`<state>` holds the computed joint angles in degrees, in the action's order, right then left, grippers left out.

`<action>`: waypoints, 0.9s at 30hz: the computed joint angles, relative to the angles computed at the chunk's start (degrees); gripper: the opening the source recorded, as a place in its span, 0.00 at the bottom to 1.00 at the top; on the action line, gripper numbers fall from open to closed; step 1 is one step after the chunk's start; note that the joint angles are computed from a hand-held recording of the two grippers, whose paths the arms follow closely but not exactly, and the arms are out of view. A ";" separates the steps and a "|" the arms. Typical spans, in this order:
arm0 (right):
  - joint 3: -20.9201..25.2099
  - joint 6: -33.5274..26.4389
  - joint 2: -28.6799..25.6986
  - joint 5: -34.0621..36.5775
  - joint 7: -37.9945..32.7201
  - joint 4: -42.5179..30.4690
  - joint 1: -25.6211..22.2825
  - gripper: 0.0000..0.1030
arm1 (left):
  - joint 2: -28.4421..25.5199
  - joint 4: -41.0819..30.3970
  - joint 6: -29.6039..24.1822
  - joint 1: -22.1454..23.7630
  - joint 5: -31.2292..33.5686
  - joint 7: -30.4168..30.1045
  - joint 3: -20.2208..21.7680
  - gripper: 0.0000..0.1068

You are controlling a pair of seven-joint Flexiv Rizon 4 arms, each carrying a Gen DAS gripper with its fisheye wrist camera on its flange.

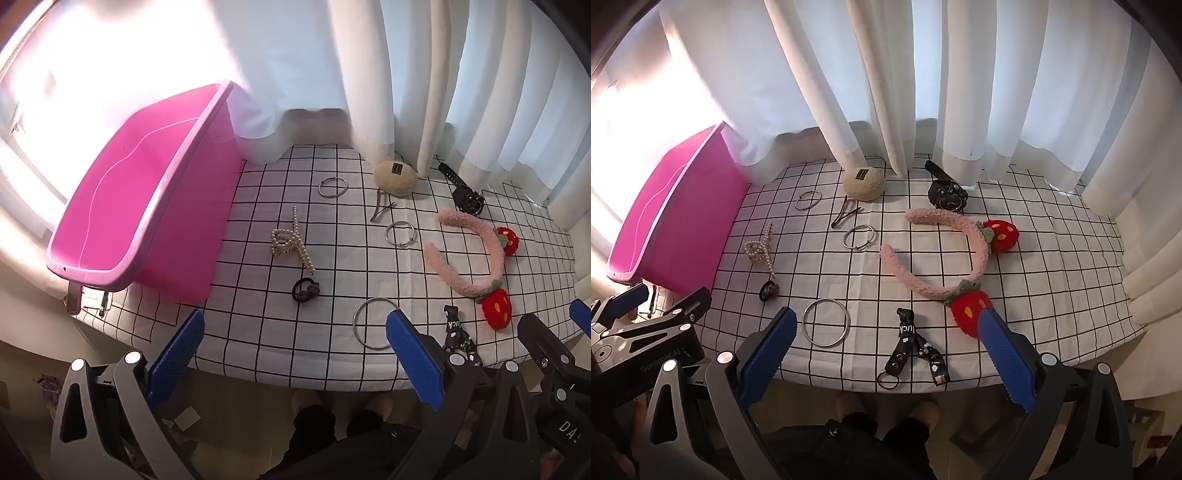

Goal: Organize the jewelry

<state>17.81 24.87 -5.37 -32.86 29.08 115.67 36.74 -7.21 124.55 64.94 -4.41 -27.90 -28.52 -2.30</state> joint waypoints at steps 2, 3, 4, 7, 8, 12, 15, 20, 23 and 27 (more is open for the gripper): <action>0.00 -0.27 -0.07 0.04 -0.06 -0.12 0.03 0.91 | -0.08 -0.36 -0.21 -0.14 1.92 -1.70 0.36 0.91; 0.00 -0.27 -0.07 0.04 -0.07 -0.12 0.03 0.91 | -0.12 0.16 0.43 -0.15 1.43 -1.30 0.18 0.91; -0.01 -0.25 -0.05 -0.06 -0.02 -0.11 0.03 0.91 | -0.13 0.25 0.63 -0.16 1.42 -1.33 0.14 0.91; -0.01 -0.22 -0.02 -0.10 0.01 -0.08 0.02 0.91 | -0.25 0.43 0.84 -0.21 1.49 -1.49 0.02 0.91; -0.01 -0.24 -0.04 -0.10 0.01 -0.10 0.02 0.91 | -0.31 0.48 0.90 -0.23 1.50 -1.54 -0.03 0.91; -0.01 -0.29 -0.05 -0.03 0.04 -0.17 0.02 0.91 | -0.19 0.11 0.48 0.10 1.21 -1.04 0.03 0.91; -0.05 -0.39 -0.04 -0.04 -0.18 -0.24 -0.02 0.91 | -0.40 0.24 0.86 0.05 0.98 -0.85 -0.08 0.91; -0.17 0.28 0.01 0.12 -0.49 0.02 -0.34 0.91 | -0.17 0.02 0.37 0.12 1.04 -1.01 0.03 0.91; -0.11 0.03 0.19 -0.08 -0.26 0.05 -0.31 0.91 | -0.44 -0.79 -0.19 0.09 1.76 -1.63 0.05 0.91; -0.08 0.01 0.24 -0.01 -0.38 0.04 -0.37 0.91 | -0.46 -0.88 -0.17 0.09 1.66 -1.47 -0.04 0.91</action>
